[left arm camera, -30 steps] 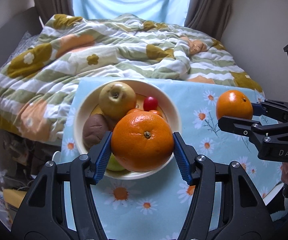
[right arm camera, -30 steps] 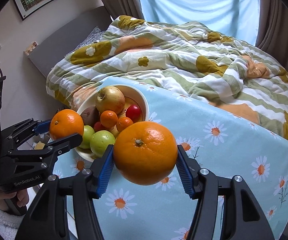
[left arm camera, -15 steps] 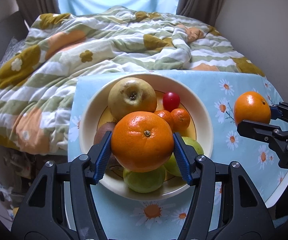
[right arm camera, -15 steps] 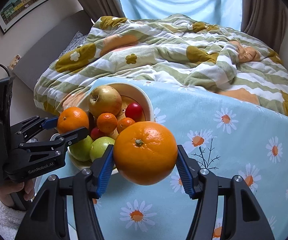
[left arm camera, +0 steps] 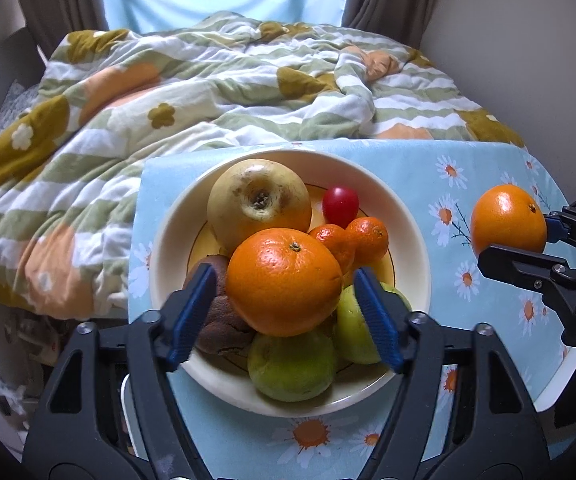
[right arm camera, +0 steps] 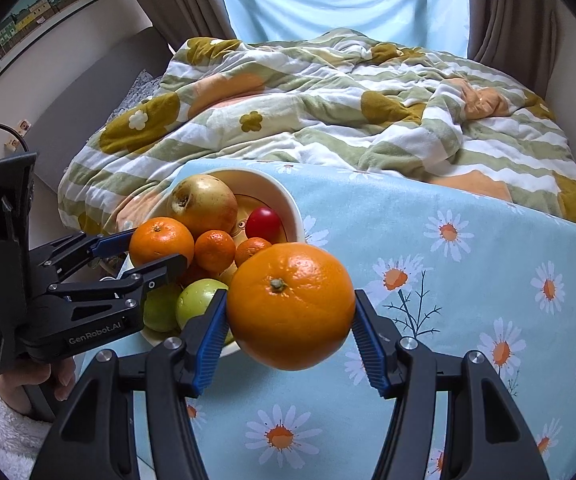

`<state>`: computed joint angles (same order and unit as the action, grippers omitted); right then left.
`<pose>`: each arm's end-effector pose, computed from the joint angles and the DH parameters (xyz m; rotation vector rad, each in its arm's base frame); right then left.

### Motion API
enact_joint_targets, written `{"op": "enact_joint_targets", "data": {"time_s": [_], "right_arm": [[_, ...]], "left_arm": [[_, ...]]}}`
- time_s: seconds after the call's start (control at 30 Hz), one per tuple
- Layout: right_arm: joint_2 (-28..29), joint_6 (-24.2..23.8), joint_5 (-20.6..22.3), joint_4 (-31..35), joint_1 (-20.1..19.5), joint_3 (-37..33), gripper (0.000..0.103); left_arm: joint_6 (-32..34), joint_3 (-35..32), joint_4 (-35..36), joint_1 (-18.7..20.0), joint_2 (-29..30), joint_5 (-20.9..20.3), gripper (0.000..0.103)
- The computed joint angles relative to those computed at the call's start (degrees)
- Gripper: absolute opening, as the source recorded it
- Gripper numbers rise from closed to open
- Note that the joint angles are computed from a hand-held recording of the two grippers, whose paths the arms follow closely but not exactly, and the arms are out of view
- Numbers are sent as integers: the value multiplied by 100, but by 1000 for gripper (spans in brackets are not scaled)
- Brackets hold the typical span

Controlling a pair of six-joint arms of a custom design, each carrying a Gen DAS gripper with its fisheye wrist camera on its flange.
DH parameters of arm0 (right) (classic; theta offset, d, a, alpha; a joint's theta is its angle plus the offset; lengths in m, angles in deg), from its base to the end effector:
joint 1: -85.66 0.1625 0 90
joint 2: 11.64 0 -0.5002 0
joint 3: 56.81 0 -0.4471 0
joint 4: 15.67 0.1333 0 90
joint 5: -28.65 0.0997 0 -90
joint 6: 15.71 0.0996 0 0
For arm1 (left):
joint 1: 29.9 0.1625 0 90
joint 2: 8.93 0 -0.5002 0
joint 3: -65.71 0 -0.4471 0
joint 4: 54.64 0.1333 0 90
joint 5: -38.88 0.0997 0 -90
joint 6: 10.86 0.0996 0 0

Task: Organize fruits
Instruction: 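Lower the orange into the bowl and open the right tool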

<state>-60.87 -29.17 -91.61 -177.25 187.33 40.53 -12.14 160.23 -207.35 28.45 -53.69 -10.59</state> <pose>0.2333 -0.7186 0.1693 0.4169 -2.5320 0.5213 -0.2292 -0.7493 0.1220 0.5480 2.4150 -0.5282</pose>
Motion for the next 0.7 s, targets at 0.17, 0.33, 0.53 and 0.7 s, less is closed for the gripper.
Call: {"op": "enact_joint_targets", "data": {"time_s": [0.17,0.33,0.53,0.7], "right_arm": [[-15,-34,4,1,4,11,55],[-48,-136,34,55,-13,-19,55],[39,-231,127,215,-7,-168,55],[175,-388,204,351,13,-333,55]], "left_arm": [[101,130,-299,-69,-66,13,99],[-75,335,-326,-168,-261,164,99],[-536,678,-271,-258,-591,463,99],[-942,920,-183,-296,-802,668,99]]}}
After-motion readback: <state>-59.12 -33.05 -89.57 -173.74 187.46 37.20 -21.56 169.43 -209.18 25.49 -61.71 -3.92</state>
